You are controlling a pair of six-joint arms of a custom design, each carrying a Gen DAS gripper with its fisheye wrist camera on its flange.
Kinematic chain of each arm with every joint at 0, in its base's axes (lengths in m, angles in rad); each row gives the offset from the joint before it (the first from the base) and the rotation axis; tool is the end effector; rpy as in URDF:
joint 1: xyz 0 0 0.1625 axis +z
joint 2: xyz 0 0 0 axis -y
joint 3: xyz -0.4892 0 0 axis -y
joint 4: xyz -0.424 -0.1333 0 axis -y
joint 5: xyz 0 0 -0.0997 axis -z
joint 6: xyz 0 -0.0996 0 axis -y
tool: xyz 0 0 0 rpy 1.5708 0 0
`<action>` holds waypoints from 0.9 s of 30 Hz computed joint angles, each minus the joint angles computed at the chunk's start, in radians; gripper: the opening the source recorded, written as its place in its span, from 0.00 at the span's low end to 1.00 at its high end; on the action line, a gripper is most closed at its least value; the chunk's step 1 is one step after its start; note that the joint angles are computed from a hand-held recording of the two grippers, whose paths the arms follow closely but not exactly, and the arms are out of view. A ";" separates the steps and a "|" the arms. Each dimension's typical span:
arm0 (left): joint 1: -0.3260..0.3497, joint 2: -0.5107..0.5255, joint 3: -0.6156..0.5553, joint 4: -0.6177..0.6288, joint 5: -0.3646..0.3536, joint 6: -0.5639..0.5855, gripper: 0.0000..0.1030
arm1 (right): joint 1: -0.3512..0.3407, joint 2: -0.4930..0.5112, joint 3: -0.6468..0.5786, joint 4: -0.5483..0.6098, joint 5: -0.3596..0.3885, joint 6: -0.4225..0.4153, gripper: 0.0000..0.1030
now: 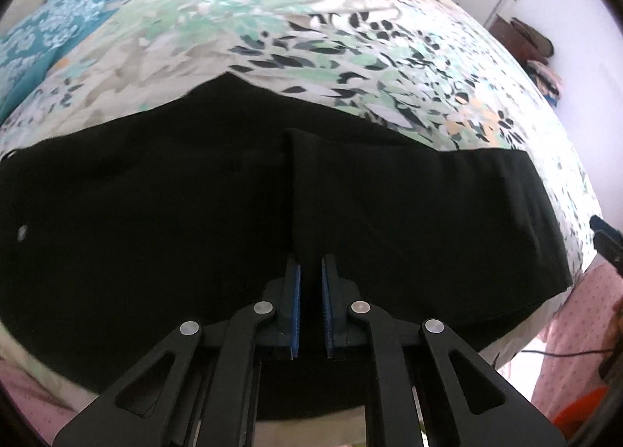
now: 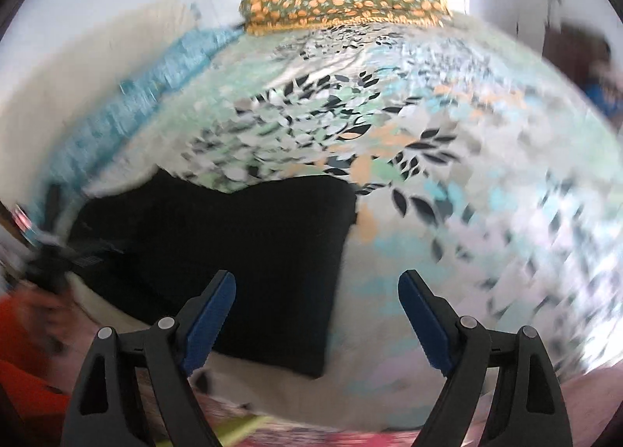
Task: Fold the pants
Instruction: 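Pinch the trouser middle with the left gripper while the right gripper lays the edge down, then open both grippers and smooth the folded trousers on the bed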
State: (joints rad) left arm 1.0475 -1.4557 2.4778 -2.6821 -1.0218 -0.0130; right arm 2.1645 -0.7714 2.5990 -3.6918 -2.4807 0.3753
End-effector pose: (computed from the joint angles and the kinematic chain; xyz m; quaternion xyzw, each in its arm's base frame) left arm -0.0315 -0.4254 0.2110 0.2310 0.9335 -0.1131 0.2497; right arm 0.2446 -0.2646 0.0638 0.0330 -0.8903 0.3187 0.3235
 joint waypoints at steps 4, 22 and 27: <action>0.023 -0.024 0.000 0.023 0.038 -0.020 0.08 | -0.054 0.080 -0.024 -0.162 0.188 -0.176 0.83; -0.067 -0.076 0.070 -0.245 0.023 0.027 0.90 | -0.138 0.155 -0.087 0.039 0.301 -0.131 1.00; -0.072 0.065 0.073 -0.211 0.092 0.074 0.89 | -0.112 0.130 -0.111 0.112 0.263 -0.078 1.00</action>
